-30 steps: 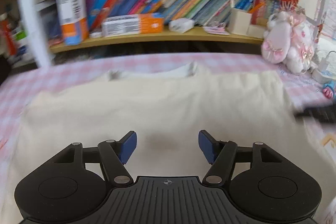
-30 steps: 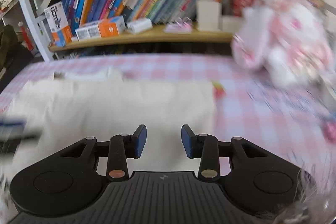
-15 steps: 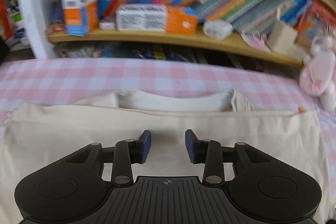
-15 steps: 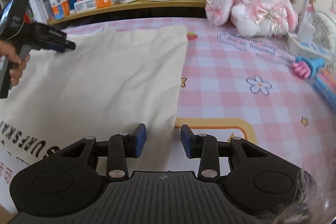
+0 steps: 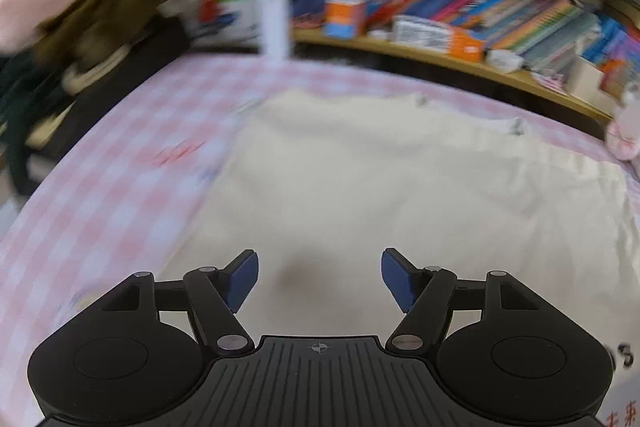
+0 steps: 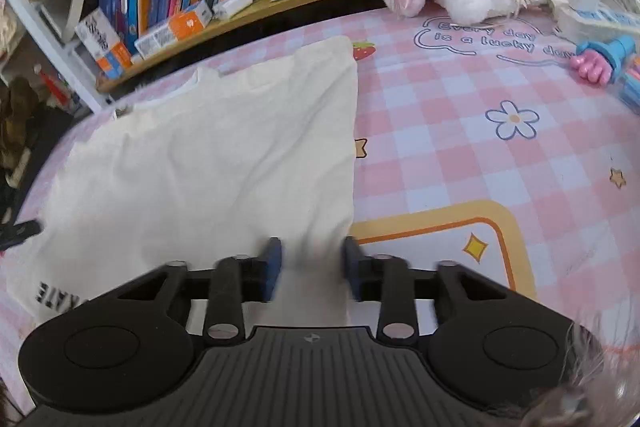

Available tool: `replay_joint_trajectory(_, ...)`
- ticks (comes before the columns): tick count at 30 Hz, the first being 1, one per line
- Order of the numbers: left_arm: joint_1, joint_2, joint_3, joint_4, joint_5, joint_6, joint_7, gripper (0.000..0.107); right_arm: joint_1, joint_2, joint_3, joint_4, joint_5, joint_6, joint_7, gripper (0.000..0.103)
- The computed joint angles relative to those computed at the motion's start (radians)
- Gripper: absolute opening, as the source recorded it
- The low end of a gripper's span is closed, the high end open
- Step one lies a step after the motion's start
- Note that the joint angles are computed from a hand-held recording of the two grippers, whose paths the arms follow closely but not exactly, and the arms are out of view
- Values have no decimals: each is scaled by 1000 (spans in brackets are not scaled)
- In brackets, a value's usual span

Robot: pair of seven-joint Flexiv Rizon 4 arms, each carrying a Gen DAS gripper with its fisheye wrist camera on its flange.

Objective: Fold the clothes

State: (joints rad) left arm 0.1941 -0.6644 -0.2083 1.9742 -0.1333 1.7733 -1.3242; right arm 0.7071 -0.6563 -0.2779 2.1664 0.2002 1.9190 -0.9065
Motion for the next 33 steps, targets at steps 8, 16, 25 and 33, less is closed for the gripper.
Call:
replay_joint_trajectory(8,61,69,2,132,-18,61,-121,70,222,-1,-215,34,75,127,-203,5)
replay_joint_trajectory(16,126,96,-33,183,25,47,-185,70,97,0,-108,10,36,-20,-114,14)
replay_joint_trajectory(25,250,89,-160,215,18,20,-288,73,-159,124,195,112,-5,17,-15,39)
replay_joint_trajectory(33,340,79,-248,231,10,-10,-367,73,-165,137,206,136,-32,0,51,37)
